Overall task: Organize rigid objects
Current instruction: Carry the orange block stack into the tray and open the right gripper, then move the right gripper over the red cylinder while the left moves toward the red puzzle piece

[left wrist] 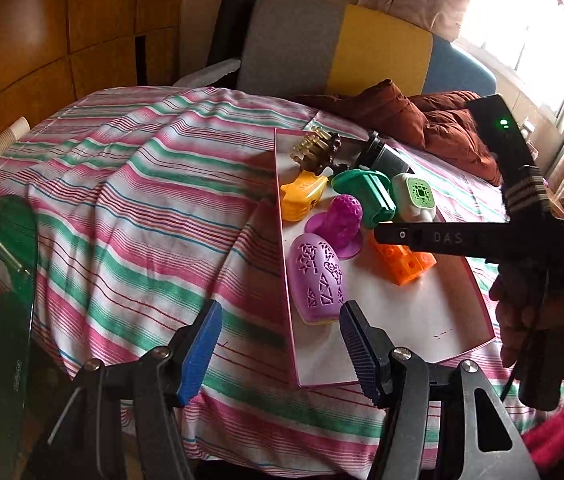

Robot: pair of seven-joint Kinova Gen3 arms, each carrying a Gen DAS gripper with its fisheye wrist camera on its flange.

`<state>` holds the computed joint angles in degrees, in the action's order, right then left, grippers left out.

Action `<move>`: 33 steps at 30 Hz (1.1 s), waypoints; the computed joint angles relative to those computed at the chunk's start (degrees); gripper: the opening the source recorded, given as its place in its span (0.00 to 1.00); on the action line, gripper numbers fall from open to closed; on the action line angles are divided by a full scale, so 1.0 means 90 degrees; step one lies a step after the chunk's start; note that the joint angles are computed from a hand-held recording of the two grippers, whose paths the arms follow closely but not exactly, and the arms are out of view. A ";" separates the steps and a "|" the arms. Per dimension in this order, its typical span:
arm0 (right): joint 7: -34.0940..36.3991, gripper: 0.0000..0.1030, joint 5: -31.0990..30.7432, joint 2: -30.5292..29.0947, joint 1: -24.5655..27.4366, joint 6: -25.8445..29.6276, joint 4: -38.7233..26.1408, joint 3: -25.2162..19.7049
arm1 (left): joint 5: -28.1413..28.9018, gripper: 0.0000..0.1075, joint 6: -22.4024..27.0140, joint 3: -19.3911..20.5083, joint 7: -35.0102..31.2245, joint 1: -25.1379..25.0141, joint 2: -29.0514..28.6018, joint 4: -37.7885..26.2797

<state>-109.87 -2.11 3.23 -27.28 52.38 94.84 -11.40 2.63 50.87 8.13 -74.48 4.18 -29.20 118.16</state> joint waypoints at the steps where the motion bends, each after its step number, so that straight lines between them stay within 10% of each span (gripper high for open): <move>1: 0.0018 0.27 -0.0041 -0.0066 0.0020 -0.0041 0.0052 0.0010 | -0.0006 0.58 0.0007 0.0018 0.0017 -0.0008 0.0006 -0.0006; 16: -0.0654 0.28 0.0682 -0.1948 0.0794 0.0039 0.0985 -0.0159 | -0.0214 0.58 0.0016 0.0464 0.0101 0.0115 0.0003 -0.0264; 33: -0.1302 0.28 0.1256 -0.2894 0.3422 0.0638 0.1790 0.0938 | -0.0816 0.58 0.0138 0.1628 0.0548 0.0384 0.0509 -0.0931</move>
